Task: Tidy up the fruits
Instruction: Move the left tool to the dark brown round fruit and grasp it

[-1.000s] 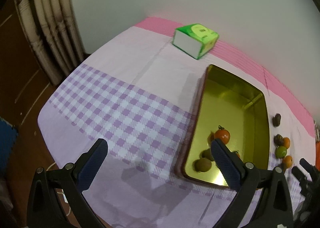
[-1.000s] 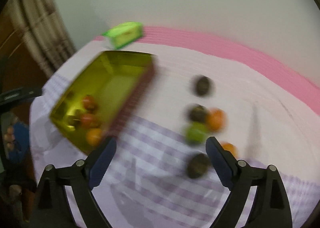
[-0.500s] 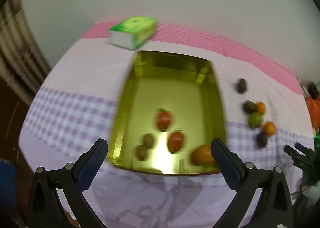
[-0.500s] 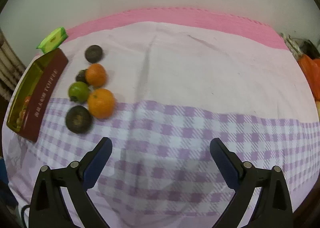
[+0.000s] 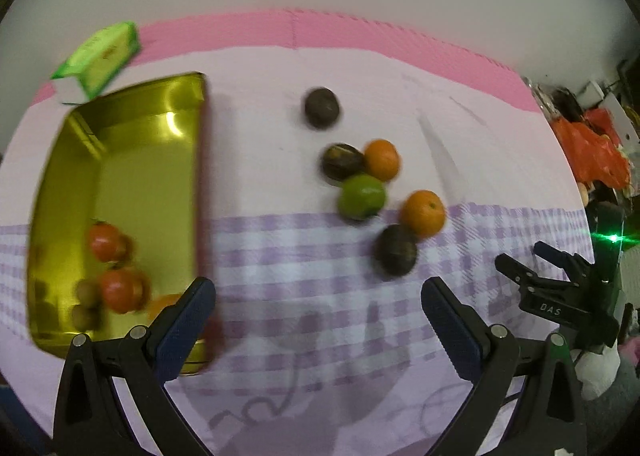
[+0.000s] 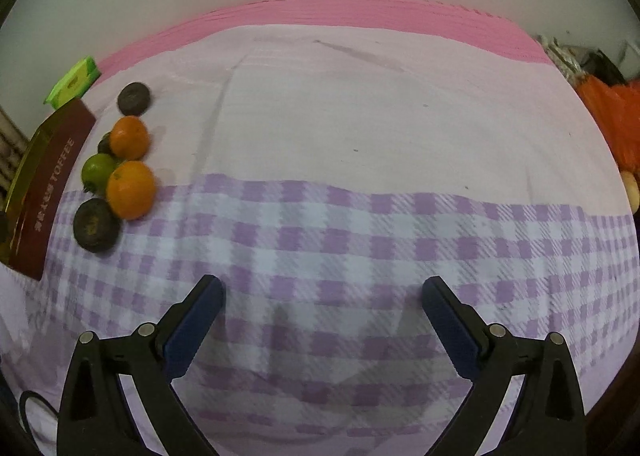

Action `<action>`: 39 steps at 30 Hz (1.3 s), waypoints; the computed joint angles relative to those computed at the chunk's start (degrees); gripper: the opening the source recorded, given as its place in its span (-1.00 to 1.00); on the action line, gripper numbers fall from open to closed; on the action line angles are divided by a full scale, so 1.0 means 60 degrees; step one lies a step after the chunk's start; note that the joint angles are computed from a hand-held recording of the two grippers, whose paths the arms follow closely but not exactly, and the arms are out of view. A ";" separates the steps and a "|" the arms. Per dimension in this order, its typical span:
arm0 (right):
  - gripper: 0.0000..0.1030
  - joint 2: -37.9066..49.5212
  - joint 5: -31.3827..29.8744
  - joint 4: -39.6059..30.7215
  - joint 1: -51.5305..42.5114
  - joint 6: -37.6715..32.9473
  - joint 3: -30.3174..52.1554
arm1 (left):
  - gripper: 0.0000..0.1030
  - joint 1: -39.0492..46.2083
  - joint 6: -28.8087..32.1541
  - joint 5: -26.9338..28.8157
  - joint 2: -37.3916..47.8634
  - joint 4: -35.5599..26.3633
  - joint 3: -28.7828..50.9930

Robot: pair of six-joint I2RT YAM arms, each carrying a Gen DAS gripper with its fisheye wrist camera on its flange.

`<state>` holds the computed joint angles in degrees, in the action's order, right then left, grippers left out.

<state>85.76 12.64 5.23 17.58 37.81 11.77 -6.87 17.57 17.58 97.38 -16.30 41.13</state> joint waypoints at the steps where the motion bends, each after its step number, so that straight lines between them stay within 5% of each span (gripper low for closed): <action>1: 0.95 0.0056 -0.0030 0.0093 -0.0142 -0.0099 -0.0053 | 0.98 -0.0191 -0.0102 0.0040 0.0122 0.0076 -0.0029; 16: 1.00 0.1201 0.0920 0.0879 0.0515 0.0220 0.0216 | 0.83 -0.1921 -0.1118 -0.0349 0.1415 0.1103 0.0163; 24: 1.00 0.1208 0.1415 0.1170 0.1128 0.0871 -0.0051 | 0.27 -0.2175 -0.1296 -0.0294 0.1825 0.1435 0.0223; 39: 1.00 0.1192 0.1407 0.1051 0.1127 0.0932 -0.0010 | -0.03 -0.2480 -0.1648 -0.0308 0.2133 0.1557 0.0463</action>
